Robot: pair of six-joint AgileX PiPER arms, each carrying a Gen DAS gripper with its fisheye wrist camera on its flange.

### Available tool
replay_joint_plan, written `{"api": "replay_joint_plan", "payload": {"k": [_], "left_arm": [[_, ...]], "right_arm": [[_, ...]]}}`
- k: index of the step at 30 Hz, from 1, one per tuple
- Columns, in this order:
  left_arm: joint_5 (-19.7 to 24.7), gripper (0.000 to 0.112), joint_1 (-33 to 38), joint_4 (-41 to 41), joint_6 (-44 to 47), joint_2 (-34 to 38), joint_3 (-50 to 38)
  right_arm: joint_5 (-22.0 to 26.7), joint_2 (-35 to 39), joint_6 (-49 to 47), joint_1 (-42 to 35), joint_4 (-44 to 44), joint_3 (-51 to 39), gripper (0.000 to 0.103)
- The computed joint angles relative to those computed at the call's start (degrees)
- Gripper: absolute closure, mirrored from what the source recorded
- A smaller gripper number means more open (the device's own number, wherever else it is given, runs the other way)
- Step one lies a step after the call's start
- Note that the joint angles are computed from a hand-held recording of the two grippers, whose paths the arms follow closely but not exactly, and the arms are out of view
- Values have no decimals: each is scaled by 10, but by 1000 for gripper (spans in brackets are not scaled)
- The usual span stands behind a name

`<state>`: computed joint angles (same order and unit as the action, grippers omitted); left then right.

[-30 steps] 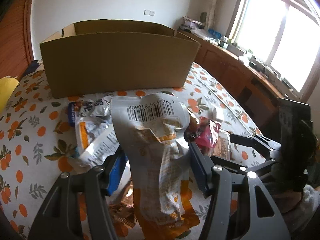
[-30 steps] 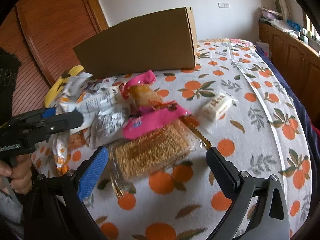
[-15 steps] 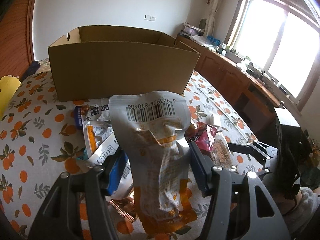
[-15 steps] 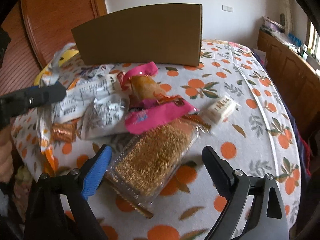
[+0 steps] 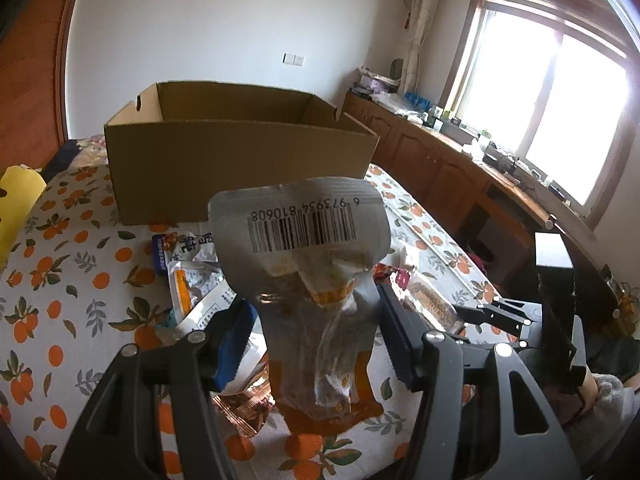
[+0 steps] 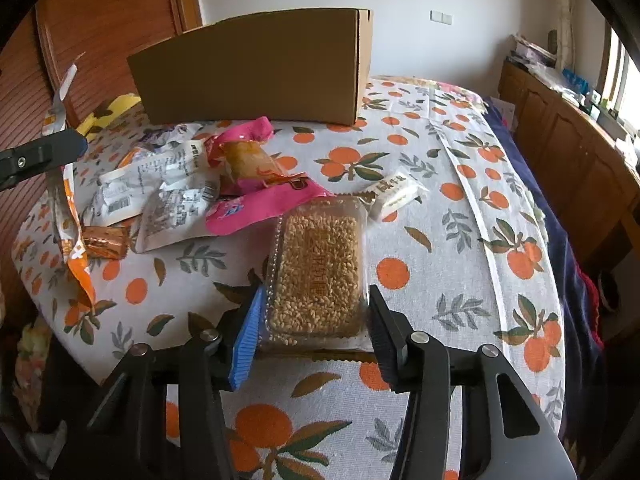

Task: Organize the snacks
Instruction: 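Lift the white bag with the left gripper while the right gripper carries the sesame tray to the box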

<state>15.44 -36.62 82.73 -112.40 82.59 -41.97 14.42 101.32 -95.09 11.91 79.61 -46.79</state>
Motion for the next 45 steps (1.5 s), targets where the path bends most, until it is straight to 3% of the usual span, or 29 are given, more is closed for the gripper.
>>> {"api": "replay_joint_plan", "payload": {"k": [11,16,38,45], "left_arm": [[58,54,-23,59,-54,-30,7],[63,54,-17,38,-26,-43,1],[44,54,33,-62,131,-59,-52],[7,54,88,-147,255,-40,-104]], "right_arm": [[7,-55,-104,-14,100,43,53],[17,-84,-130,-25,126,57,54],[73,-164,1,-48,-27,15,54],[72,-140,23,-26,-40,-57,54]]}}
